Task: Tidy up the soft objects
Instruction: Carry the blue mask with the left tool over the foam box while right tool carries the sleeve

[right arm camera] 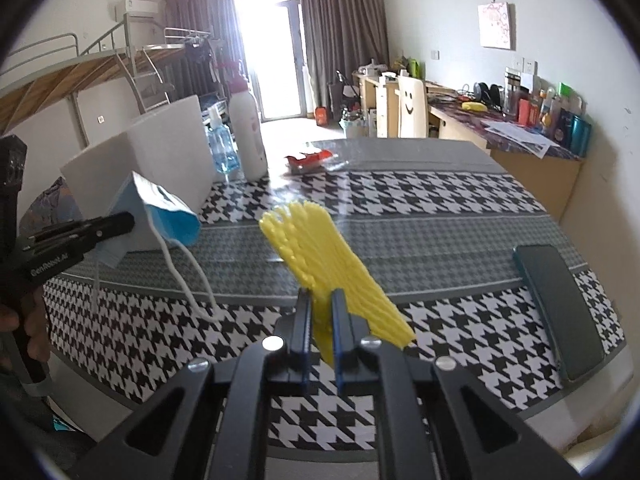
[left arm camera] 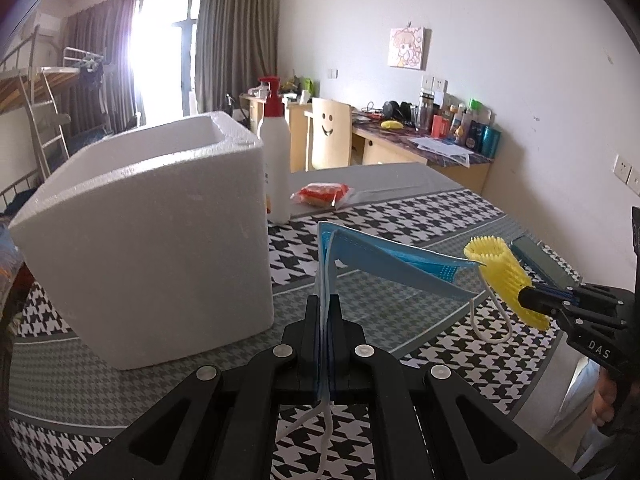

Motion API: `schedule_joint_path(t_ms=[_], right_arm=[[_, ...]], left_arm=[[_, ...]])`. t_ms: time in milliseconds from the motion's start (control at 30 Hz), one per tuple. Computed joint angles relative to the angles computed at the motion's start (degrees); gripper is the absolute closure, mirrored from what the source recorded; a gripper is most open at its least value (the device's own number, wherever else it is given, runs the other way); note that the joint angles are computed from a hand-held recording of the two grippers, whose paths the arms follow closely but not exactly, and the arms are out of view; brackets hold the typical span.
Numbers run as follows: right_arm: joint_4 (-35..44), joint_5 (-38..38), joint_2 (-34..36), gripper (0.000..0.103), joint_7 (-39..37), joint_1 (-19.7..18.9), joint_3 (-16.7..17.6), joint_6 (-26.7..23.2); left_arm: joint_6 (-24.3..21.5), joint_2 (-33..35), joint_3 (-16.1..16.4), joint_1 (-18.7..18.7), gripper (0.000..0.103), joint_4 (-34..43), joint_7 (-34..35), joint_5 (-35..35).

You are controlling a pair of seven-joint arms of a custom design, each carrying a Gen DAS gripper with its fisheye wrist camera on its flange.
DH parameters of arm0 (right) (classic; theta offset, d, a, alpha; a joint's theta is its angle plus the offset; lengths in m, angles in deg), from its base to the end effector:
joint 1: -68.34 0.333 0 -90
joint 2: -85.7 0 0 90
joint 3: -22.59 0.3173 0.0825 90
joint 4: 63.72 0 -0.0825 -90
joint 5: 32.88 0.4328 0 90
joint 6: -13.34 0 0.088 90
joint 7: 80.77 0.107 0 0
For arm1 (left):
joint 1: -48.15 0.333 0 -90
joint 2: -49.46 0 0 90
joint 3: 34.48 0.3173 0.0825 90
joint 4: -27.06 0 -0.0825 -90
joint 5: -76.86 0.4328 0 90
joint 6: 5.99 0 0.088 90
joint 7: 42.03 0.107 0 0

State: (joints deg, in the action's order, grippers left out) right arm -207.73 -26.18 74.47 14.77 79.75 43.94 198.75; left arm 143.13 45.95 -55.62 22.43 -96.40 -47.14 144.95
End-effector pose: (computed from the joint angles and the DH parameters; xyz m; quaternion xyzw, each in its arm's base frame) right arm 0.4519 0.2809 0.4250 -0.7444 0.5036 -0.2026 0.3889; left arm 0.3962 -0.4539 0.4455 -0.6047 0.6539 -0.3604 0.2773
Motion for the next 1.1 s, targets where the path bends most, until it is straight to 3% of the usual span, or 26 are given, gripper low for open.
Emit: schedule_joint_path(t_ms=[267, 933, 1100], right_arm=[[0.6, 3.1, 0.3, 0.091, -3.8, 8.5, -7.7, 1.3], [2.0, 9.3, -0.6, 0.091, -9.9, 10.9, -8.4, 4.8], [2.6, 9.7, -0.5, 0.091, -10.8, 13.1, -10.2, 5.5]], left_arm=[[-1.8, -0.2, -0.2, -0.1, 0.101, 0.8, 0.1, 0.8], [-1.7, -3.8, -1.2, 1.1, 0.101, 0.7, 0.0, 4.3], [-2.0, -5.1, -1.6, 1.7, 0.101, 0.1, -0.2, 4.6]])
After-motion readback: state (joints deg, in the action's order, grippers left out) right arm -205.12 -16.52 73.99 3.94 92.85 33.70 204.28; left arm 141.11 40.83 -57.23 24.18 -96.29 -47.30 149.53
